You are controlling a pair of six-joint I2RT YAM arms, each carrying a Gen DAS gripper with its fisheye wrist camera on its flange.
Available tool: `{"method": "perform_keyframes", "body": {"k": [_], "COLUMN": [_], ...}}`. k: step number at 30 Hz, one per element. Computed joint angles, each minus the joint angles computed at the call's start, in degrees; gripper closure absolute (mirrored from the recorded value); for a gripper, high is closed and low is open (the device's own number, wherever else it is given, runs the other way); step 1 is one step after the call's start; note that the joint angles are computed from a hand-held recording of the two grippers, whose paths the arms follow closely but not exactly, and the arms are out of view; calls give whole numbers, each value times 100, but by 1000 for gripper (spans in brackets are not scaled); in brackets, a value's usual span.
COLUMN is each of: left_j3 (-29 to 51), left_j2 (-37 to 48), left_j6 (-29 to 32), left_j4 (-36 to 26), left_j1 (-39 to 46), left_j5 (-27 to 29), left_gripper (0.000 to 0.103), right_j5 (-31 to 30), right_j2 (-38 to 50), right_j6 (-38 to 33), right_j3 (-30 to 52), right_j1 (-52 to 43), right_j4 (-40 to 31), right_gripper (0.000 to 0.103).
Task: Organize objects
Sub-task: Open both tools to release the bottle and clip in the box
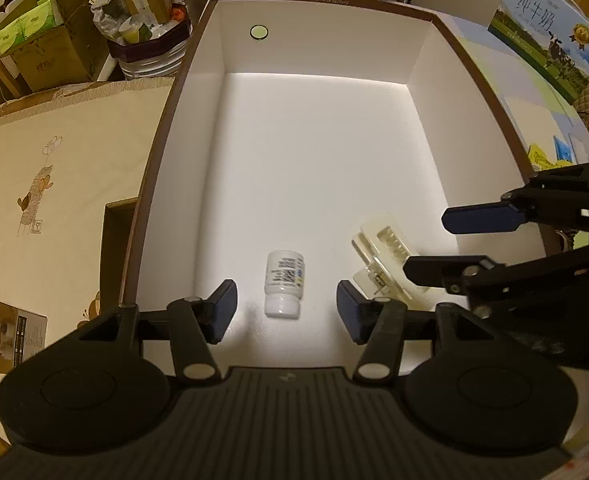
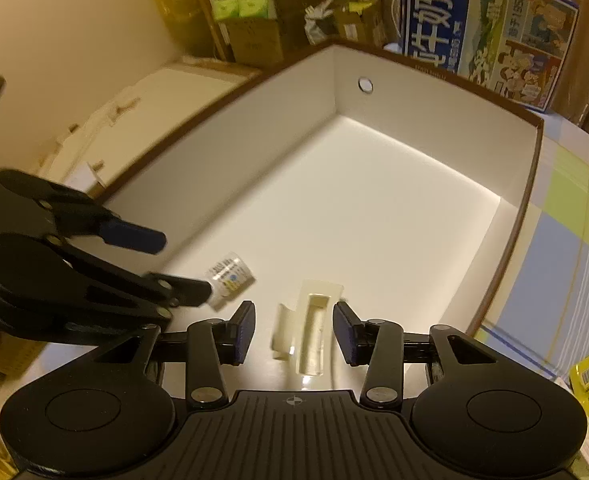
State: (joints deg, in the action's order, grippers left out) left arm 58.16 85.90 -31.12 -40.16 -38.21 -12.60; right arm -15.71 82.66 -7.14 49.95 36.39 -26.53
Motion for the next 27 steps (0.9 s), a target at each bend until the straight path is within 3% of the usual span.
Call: {"method": "perform_keyframes", "body": {"k": [3,14,27], "left_j3": [-25,139,533], "left_j2": [-147,-755,-756], "left_j6": [-156,-851,-2104], "left_j4": [-114,-725,-1403], "left_j1": [-136,-701,-1848], "left_j5": [-153,-707,-1240], "left_gripper": [39,26,23], "right_j5": [-126,-482,-974], "right_j2": [-290,-1569,-2910], "right_j6": [1,47,-256], "right_j3": [-8,-123,-386], "right_j1": [-131,-634,-1473], "right_j4": [-259,-1162,-2216], "right_gripper": [61,57,54]}}
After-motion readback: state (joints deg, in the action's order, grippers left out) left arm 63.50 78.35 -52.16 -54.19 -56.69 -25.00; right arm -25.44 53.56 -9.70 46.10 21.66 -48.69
